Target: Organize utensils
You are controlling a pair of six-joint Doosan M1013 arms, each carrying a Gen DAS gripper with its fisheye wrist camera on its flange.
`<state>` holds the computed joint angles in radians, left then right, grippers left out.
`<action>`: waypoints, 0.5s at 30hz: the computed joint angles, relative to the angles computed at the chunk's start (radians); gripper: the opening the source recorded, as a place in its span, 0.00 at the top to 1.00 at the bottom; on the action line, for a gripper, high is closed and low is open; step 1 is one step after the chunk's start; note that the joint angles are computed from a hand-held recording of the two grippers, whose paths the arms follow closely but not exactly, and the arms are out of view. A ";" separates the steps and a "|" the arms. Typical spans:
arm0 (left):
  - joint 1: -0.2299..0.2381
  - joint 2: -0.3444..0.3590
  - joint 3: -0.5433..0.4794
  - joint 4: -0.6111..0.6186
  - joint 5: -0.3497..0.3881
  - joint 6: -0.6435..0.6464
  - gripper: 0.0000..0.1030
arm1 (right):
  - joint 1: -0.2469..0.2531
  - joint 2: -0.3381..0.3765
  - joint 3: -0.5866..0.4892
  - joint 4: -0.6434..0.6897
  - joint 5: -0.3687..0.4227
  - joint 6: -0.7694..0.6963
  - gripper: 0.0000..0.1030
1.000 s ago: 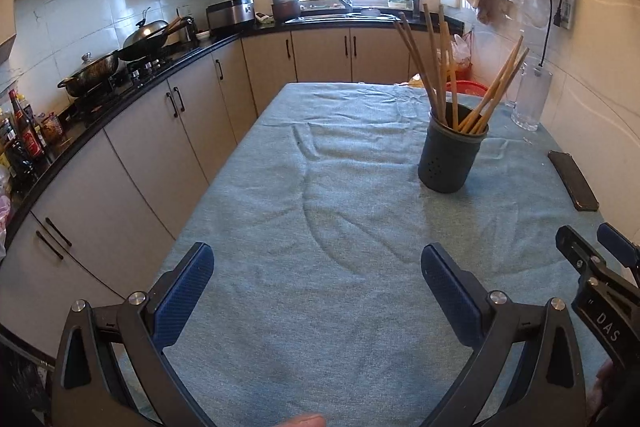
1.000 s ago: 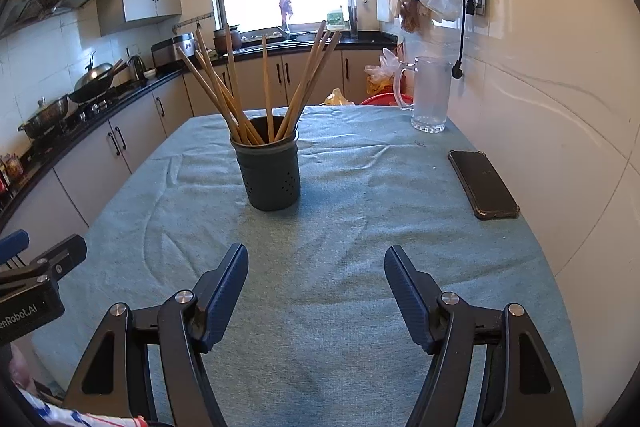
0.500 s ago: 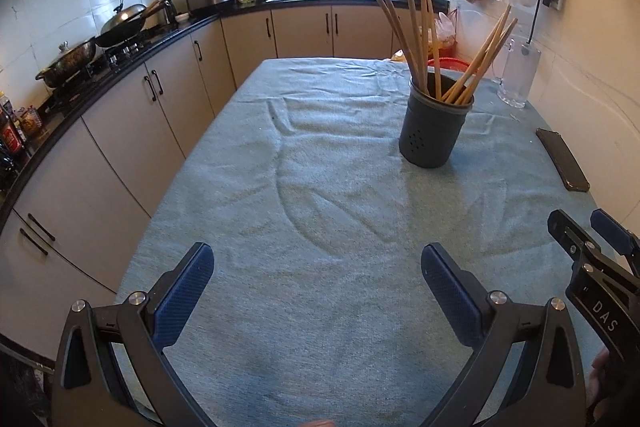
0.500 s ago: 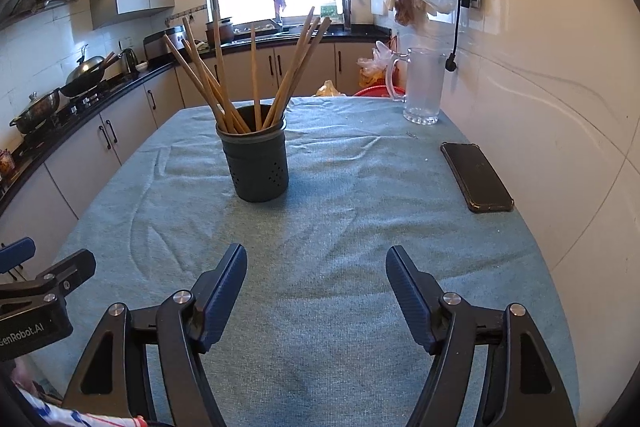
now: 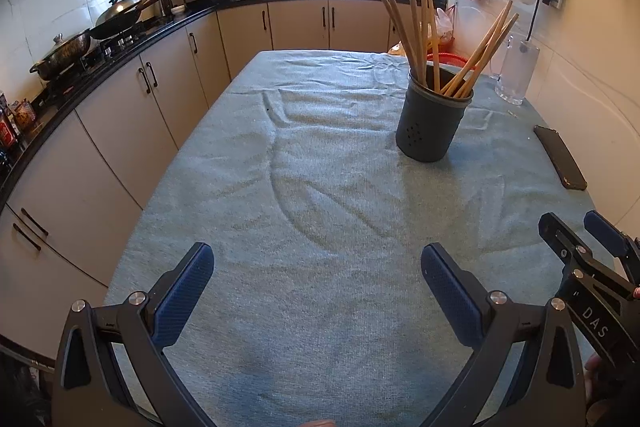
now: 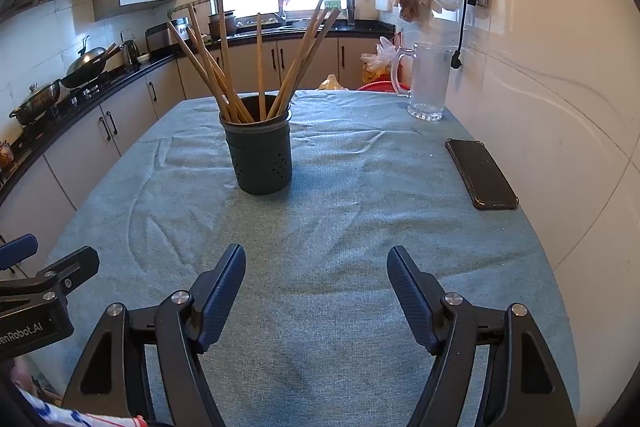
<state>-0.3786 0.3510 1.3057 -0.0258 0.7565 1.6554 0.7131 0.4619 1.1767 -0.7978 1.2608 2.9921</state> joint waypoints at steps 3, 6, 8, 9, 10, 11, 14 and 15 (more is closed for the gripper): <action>0.001 0.003 -0.003 -0.008 0.006 0.004 0.00 | 0.000 0.000 0.001 0.002 0.001 0.000 0.25; 0.001 0.004 -0.003 -0.009 0.006 0.004 0.00 | -0.001 0.003 -0.002 0.003 0.001 -0.003 0.25; 0.001 0.004 -0.004 -0.007 0.008 0.002 0.00 | -0.002 0.003 -0.002 0.005 0.000 -0.005 0.24; 0.001 0.005 -0.004 -0.008 0.009 0.002 0.00 | -0.003 0.004 -0.002 0.007 -0.001 -0.006 0.24; 0.002 0.006 -0.005 -0.009 0.010 0.001 0.00 | -0.003 0.004 -0.002 0.008 -0.001 -0.006 0.24; 0.002 0.007 -0.005 -0.010 0.011 0.000 0.00 | -0.004 0.003 0.000 0.009 -0.003 -0.006 0.24; 0.003 0.009 -0.006 -0.011 0.013 -0.001 0.00 | -0.005 0.003 0.001 0.009 -0.004 -0.004 0.24; 0.003 0.009 -0.007 -0.012 0.014 0.001 0.00 | -0.004 0.003 0.001 0.009 -0.004 -0.004 0.24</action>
